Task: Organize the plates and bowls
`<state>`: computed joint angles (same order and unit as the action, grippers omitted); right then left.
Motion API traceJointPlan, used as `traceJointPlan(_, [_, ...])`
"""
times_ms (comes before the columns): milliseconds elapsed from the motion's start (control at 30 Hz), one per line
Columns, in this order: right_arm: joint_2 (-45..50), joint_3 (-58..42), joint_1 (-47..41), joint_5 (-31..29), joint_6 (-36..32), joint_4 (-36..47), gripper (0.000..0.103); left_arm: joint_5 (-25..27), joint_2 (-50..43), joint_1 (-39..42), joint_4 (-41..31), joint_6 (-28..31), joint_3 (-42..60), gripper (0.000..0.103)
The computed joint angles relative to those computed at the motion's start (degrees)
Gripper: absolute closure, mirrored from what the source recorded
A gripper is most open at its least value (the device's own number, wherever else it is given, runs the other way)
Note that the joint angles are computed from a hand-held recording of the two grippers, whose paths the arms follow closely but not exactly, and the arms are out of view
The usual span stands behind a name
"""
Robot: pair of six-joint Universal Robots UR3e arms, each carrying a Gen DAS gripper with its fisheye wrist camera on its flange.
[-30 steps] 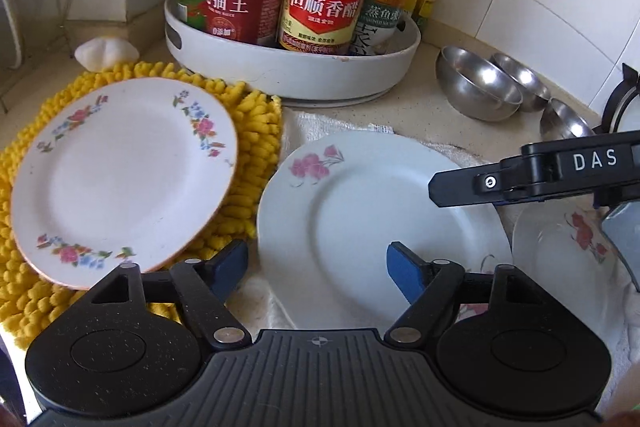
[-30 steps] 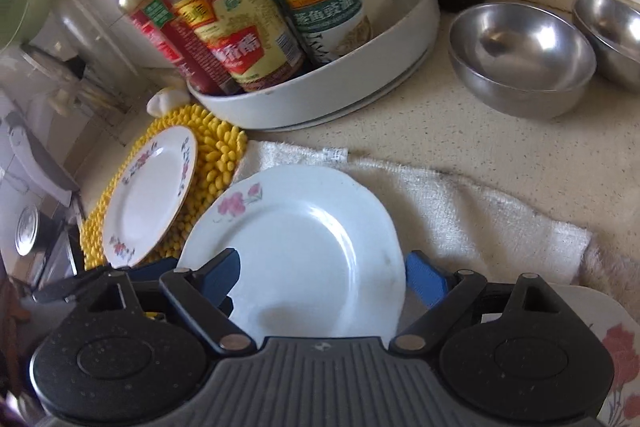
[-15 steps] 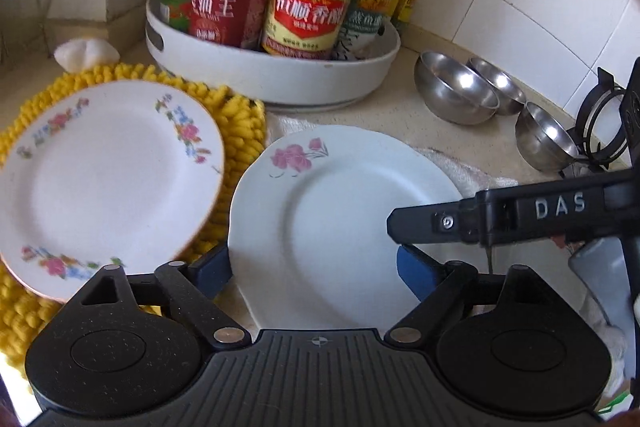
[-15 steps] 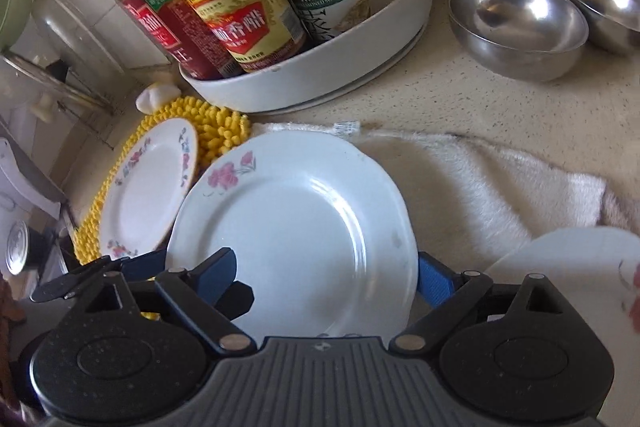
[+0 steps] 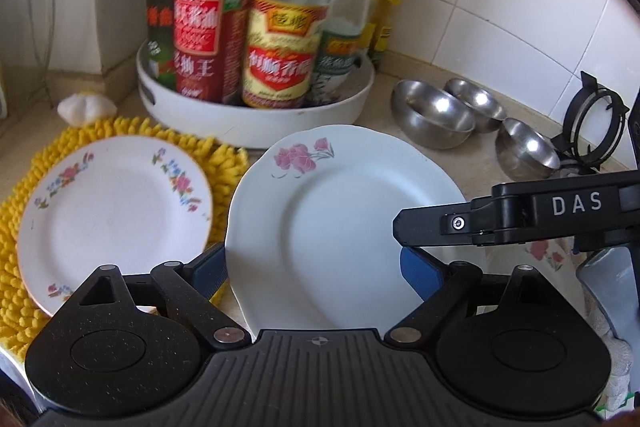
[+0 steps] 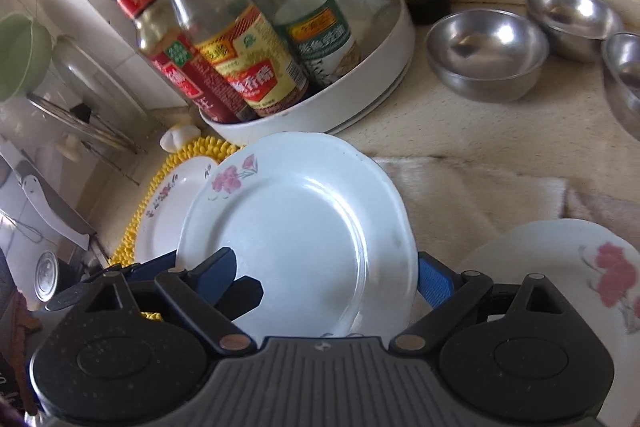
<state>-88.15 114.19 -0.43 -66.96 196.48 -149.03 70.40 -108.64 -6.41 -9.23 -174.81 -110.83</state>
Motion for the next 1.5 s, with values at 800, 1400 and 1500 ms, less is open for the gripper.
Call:
traceJointPlan(800, [-38.4,15.78,-24.8,4.64,-11.42,27.14,0.0,1.17,-7.72,-15.28,-4.29,-0.78,13.23,0.009])
traceJointPlan(1400, [-43.65,20.44,-32.83,4.25,-17.07,34.13,0.0,3.13,-15.72,-20.38,-10.35,0.2,22.9,0.009])
traceJointPlan(1500, [-42.65,20.88,-32.3,2.98,-16.58,32.82,0.0,3.48,-16.75,-20.78,-11.52,0.89,24.33,0.01])
